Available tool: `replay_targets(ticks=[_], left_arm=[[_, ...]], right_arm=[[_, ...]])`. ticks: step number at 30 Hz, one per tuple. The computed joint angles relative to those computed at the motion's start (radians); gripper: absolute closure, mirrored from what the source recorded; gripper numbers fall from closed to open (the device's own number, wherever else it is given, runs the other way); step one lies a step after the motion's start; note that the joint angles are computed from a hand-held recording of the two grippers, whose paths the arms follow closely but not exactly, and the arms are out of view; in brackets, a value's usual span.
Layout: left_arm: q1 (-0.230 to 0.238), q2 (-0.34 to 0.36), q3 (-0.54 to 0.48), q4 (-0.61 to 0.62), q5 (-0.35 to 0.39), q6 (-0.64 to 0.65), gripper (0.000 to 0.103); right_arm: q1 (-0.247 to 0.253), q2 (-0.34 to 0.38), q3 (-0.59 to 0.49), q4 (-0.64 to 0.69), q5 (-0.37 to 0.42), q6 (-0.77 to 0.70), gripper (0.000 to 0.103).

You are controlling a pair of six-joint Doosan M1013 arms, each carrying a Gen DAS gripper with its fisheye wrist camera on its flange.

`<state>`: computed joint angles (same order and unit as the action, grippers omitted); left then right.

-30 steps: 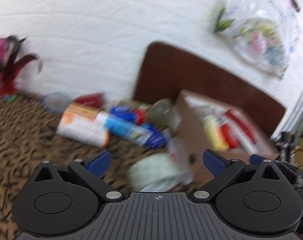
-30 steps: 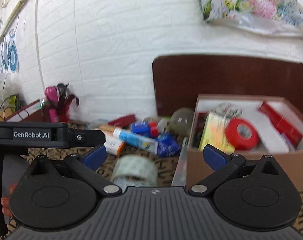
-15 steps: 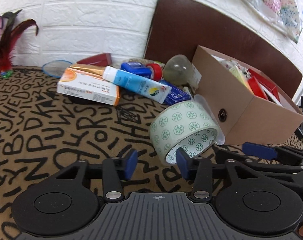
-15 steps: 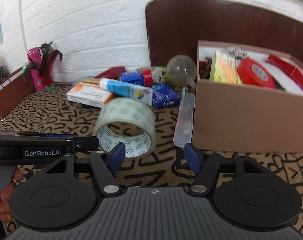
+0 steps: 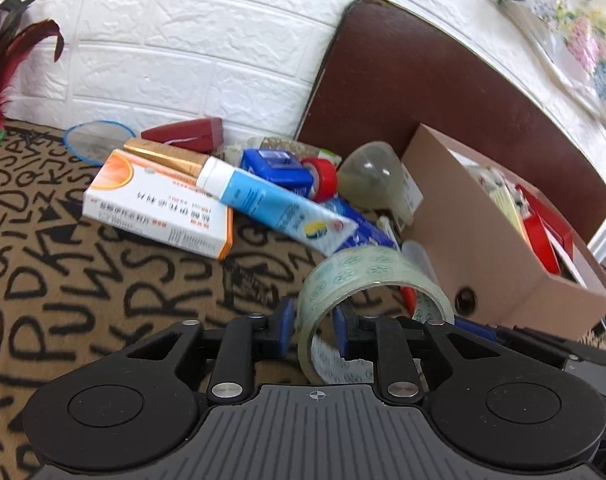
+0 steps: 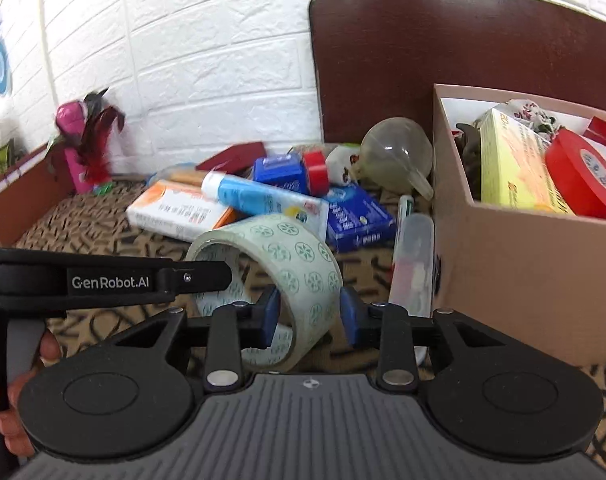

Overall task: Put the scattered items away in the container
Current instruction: 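Reach the left tool to the clear packing-tape roll and grasp its rim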

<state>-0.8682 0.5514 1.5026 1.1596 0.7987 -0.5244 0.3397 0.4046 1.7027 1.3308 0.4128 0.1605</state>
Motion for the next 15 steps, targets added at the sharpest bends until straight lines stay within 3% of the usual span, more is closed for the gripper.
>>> replay_targets(ticks=[3,5,7,9,11,13,15], left_arm=[[0.007,0.005,-0.004,0.007,-0.008,0.0,0.052],[0.009,0.011,-0.008,0.006,-0.001,0.002,0.042],[0.012,0.017,-0.013,-0.006,0.008,0.002,0.04],[0.022,0.017,-0.009,-0.025,-0.024,0.008,0.044],[0.033,0.016,-0.003,-0.042,-0.074,0.014,0.068],[0.038,0.015,-0.001,-0.036,-0.101,0.002,0.085],[0.036,0.016,-0.013,-0.06,-0.084,0.044,0.087]], right_arm=[[0.001,0.018,-0.02,-0.006,-0.006,0.053,0.064],[0.001,0.026,-0.025,-0.024,-0.007,0.081,0.068],[0.005,0.029,-0.023,-0.039,-0.02,0.089,0.067],[0.009,0.03,-0.022,-0.051,-0.034,0.101,0.066],[0.011,0.03,-0.02,-0.044,-0.042,0.101,0.066],[0.017,0.029,-0.018,-0.048,-0.062,0.108,0.065],[0.03,0.022,-0.008,-0.015,-0.106,0.072,0.063]])
